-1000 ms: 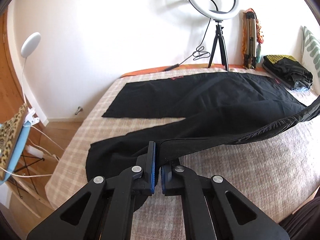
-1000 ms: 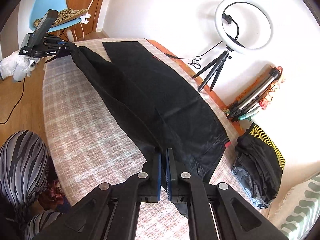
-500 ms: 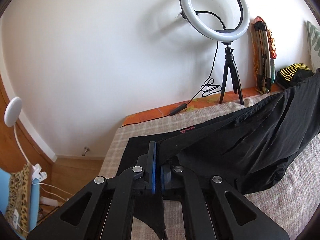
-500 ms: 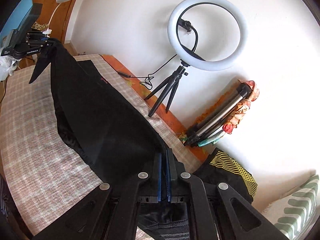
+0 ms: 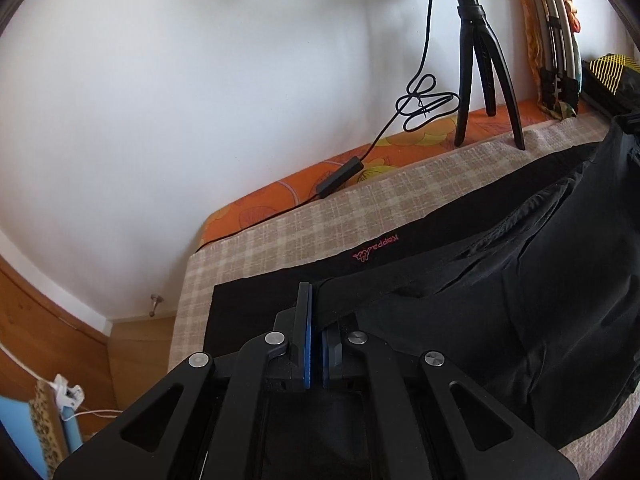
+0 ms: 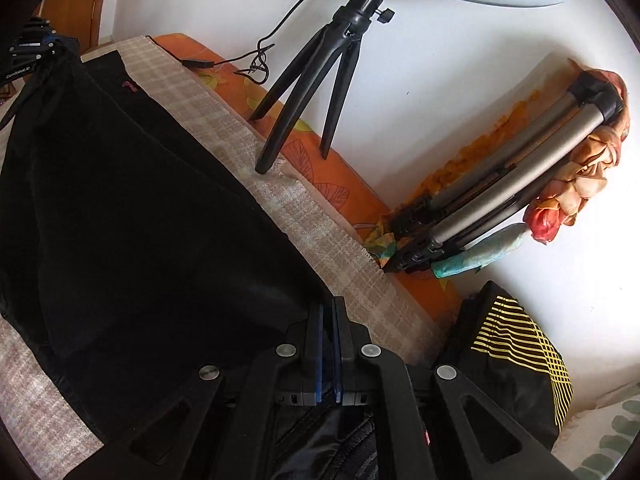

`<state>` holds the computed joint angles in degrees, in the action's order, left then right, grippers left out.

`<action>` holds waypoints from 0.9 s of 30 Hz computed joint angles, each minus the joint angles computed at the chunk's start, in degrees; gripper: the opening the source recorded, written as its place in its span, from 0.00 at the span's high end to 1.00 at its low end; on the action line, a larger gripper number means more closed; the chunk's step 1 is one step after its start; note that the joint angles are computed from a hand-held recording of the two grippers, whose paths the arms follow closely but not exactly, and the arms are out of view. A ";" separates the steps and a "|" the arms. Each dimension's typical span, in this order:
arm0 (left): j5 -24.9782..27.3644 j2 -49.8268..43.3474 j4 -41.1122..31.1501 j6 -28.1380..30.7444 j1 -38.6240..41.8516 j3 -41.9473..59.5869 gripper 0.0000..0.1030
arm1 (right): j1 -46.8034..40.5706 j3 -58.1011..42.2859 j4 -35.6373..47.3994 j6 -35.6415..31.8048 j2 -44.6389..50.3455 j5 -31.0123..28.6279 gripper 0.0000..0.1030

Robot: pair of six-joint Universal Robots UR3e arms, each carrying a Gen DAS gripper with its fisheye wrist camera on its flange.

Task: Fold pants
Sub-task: 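Lift the hems with both tools and fold them over toward the waistband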

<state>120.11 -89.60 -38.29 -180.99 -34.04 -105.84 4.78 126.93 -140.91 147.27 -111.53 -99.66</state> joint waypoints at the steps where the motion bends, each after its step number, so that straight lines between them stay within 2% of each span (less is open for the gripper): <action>1: -0.38 -1.26 0.34 0.34 0.57 0.35 0.97 | -0.30 0.75 -1.64 -0.15 1.51 -0.18 0.99; 5: -2.90 -3.68 0.33 2.09 3.08 1.18 0.92 | -0.35 2.67 -8.43 -0.50 8.18 -1.87 0.99; 8: -5.53 -2.12 0.33 4.03 5.66 0.13 0.70 | -0.82 3.38 -11.98 -0.04 11.94 -1.56 0.99; 10: -10.29 0.43 -1.47 4.92 9.35 -0.07 0.50 | -0.67 3.67 -14.02 0.20 14.04 -1.82 0.99; 11: -12.67 2.01 -2.52 5.44 11.19 -0.29 0.46 | -0.36 3.84 -15.28 0.25 14.92 -2.22 0.99; 13: -14.66 4.05 -3.69 6.50 13.38 -0.34 0.30 | 0.16 3.34 -16.04 1.16 16.13 -2.33 0.99; 16: -19.89 7.22 -4.96 7.74 16.43 -0.99 0.29 | 0.61 2.29 -15.28 2.40 16.85 -2.56 0.99; 18: -27.08 9.75 -7.97 7.66 20.34 -1.20 0.29 | 1.47 1.54 -15.23 2.83 18.00 -3.55 0.99; 21: -40.52 15.07 -13.50 7.34 28.81 -2.42 0.29 | 1.41 0.02 -13.55 3.77 18.77 -3.59 0.99; 25: -45.74 20.43 -17.27 8.73 34.50 -2.88 0.29 | 2.40 -1.07 -13.83 4.16 20.56 -4.97 0.99; 27: -40.25 20.35 -17.15 9.27 32.49 -1.76 0.28 | 2.84 -1.60 -13.77 4.74 21.29 -5.48 0.99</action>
